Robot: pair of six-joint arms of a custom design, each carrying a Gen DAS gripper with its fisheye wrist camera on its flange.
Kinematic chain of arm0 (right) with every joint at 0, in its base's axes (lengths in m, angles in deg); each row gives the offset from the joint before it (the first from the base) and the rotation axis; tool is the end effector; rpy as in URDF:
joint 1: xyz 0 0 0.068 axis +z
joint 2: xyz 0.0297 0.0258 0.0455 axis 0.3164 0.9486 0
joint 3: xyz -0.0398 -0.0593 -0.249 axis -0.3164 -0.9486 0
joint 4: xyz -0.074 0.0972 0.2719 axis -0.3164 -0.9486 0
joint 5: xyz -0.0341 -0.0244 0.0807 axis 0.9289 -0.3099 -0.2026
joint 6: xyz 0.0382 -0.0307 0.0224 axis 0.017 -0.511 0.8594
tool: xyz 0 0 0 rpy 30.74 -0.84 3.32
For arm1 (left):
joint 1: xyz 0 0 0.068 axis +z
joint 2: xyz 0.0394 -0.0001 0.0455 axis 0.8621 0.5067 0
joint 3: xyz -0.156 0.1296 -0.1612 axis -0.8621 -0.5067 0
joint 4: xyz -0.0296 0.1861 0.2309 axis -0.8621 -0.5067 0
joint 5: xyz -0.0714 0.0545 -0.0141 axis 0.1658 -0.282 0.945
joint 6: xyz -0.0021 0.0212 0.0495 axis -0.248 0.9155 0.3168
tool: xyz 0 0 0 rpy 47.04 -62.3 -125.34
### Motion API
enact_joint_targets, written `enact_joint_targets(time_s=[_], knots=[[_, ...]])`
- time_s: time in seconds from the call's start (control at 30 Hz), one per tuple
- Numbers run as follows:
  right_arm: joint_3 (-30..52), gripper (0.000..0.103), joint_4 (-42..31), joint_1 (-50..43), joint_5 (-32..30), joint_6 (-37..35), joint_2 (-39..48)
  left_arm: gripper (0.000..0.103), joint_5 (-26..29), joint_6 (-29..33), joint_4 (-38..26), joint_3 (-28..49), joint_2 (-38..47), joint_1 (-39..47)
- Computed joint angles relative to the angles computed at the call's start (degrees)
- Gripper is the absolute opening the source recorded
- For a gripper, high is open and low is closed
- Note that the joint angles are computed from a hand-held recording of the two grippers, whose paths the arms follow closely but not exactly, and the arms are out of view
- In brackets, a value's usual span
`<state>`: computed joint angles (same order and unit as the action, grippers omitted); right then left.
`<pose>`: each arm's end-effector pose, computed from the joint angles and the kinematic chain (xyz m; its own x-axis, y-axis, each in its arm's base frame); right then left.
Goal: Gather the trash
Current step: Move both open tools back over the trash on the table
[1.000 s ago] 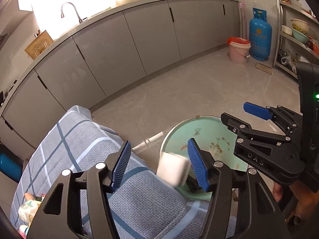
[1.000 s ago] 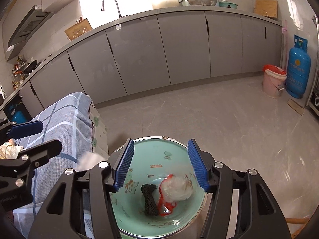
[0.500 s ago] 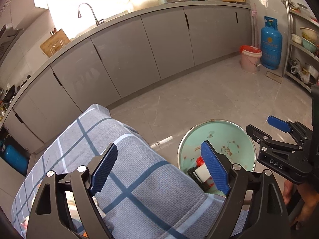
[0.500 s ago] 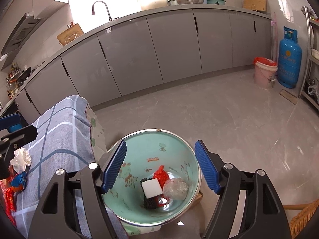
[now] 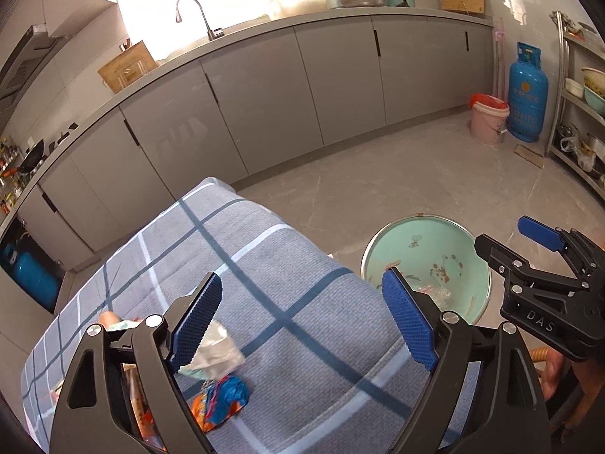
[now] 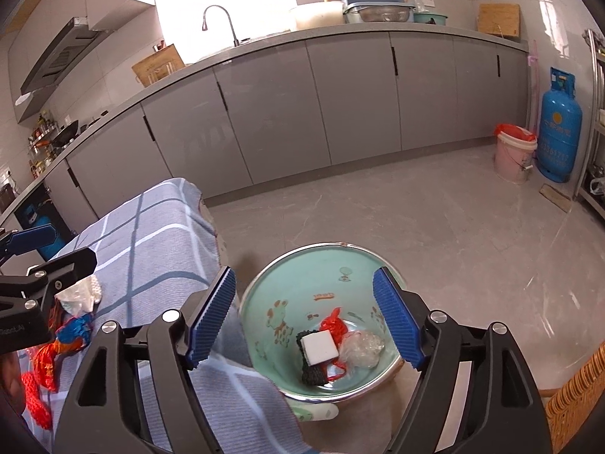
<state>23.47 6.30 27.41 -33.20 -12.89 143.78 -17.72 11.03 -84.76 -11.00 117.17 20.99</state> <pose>0.2592 0.0437 0.2116 -0.6096 0.1154 -0.7843 -0.0933 0.9720 0.2155 0.2603 -0.1833 0.2701 -0.6654 0.2516 -0.7028 0.1030 0.9634 0.2473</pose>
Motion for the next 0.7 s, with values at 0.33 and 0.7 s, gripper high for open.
enact_joint_targets(time_s=[0.33, 0.7], knots=[[1.30, 0.076, -4.29, 10.98, 5.48, 2.17, -3.84, 0.086, -0.81, -2.30, -4.58, -7.33, -12.68, 2.55], [3.70, 0.076, -7.06, 23.73, 12.06, 4.63, -3.63, 0.086, -0.10, -3.54, -9.62, -14.30, -25.69, 7.33]])
